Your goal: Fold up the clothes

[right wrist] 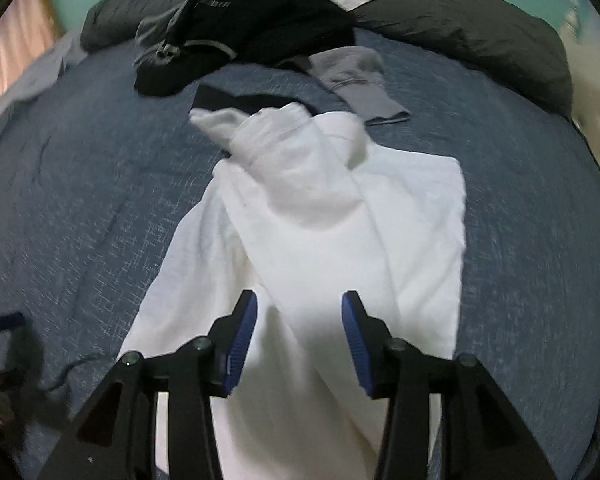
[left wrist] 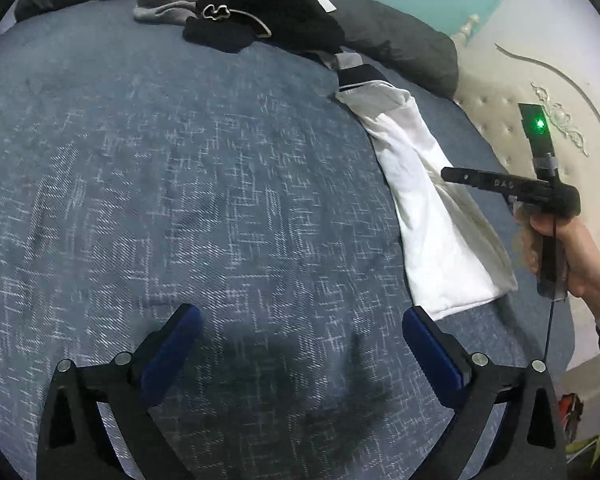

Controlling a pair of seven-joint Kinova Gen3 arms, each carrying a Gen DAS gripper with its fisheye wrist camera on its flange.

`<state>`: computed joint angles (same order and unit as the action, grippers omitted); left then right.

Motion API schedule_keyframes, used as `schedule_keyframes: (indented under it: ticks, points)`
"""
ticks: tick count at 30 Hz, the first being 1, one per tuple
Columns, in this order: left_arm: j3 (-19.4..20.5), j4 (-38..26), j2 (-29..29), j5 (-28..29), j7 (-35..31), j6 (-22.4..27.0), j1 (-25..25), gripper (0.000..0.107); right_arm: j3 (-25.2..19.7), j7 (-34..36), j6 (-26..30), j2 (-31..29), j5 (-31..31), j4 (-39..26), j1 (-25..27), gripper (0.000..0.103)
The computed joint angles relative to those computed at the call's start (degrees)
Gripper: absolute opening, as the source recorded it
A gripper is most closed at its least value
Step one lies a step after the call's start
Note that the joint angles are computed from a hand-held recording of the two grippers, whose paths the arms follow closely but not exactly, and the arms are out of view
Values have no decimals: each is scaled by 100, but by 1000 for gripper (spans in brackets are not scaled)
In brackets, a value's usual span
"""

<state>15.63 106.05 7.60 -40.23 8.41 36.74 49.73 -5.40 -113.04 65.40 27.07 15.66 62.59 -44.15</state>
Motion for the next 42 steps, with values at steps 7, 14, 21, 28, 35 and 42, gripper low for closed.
schedule_keyframes:
  ticks: [7, 14, 21, 28, 35, 42]
  points:
    - [-6, 177, -81, -52, 120, -230, -70, 103, 127, 430, 263, 429, 402, -395, -282, 45]
    - [-10, 304, -114, -19, 192, -376, -134, 103, 292, 556, 202, 535, 813, -397, -480, 12]
    - [-7, 303, -68, 107, 21, -487, -201, 103, 192, 565, -393, 198, 626, -31, -185, 5]
    - [-82, 242, 28, 303, -286, -590, -188, 103, 56, 313, -1110, -145, -490, 144, 796, 4]
    - [-197, 215, 94, 461, -473, -688, -155, 103, 35, -273, -1099, 14, -1591, 161, 1785, 4]
    - [-238, 235, 104, 489, -530, -721, -124, 103, 39, -531, -1067, 191, -1896, 257, 2037, 8]
